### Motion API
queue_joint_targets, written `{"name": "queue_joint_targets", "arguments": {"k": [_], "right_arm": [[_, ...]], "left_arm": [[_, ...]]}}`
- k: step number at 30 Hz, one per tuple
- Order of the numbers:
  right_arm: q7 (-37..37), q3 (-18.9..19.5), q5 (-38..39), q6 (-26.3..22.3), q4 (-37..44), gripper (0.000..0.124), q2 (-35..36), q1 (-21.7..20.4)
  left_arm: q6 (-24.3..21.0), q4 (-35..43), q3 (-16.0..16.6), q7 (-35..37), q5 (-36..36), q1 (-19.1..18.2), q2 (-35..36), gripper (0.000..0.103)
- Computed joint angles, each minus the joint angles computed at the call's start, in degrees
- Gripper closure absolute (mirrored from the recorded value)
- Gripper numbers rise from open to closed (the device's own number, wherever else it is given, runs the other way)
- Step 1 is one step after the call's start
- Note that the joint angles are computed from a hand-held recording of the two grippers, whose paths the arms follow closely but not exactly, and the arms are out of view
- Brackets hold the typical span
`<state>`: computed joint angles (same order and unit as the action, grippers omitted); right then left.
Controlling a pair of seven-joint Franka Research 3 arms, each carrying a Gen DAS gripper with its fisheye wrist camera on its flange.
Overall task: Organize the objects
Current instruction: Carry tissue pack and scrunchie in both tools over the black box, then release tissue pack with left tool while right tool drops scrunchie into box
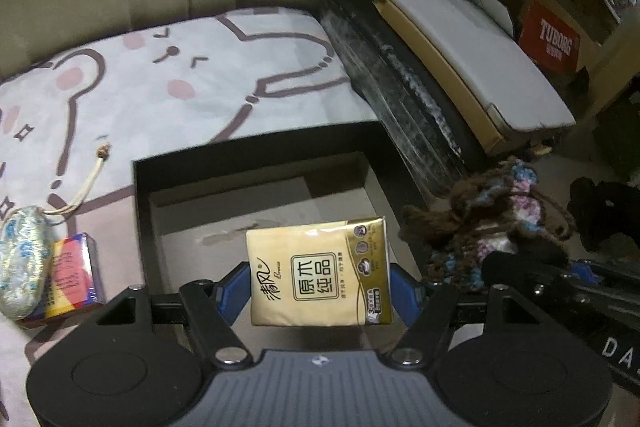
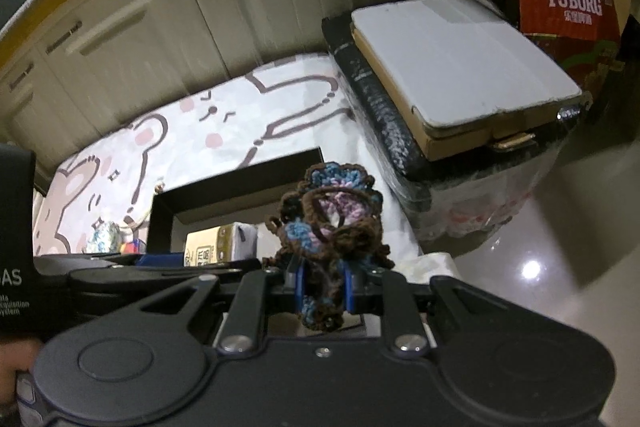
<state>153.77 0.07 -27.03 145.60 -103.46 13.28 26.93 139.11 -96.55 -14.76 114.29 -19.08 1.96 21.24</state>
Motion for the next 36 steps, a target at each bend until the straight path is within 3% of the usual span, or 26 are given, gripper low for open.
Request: {"name": "queue_joint_targets", "arguments": {"k": [14, 24, 31, 34, 35, 36], "right_arm": [[-8.53, 0.45, 7.78, -0.14, 1.11, 0.105, 2.37, -0.72], [-11.32, 0.27, 10.96, 0.42, 2.23, 0.105, 3.51, -0.66], [-11.63, -0.39, 12.60, 1.50, 3.22, 0.105, 4.90, -0.35], [-11.55, -0.57, 13.43, 2.09, 3.25, 0.105, 4.94, -0.38], [-11.35, -0.67, 13.53, 2.33, 3.25, 0.105, 4.92, -0.32], [-11.19, -0.76, 13.55, 2.42, 3.26, 0.105, 4.88, -0.24]], "left_arm": [[-7.73, 3.68, 0.45, -2.16, 4.30, -1.01, 3.73, 0.031], [-12.49, 5.75, 0.65, -4.39, 2.60, 0.15, 5.10, 0.031], [-11.02, 5.61, 0.94, -6.05, 2.71, 0.08, 5.02, 0.030], [-12.77, 6.88, 0.87, -6.47, 2.83, 0.35, 5.47, 0.030], [-13.07, 6.89, 0.79, -6.43, 2.63, 0.51, 5.26, 0.028], [-13.26, 6.73, 0.58, -5.95, 2.20, 0.76, 4.93, 0.020]]}}
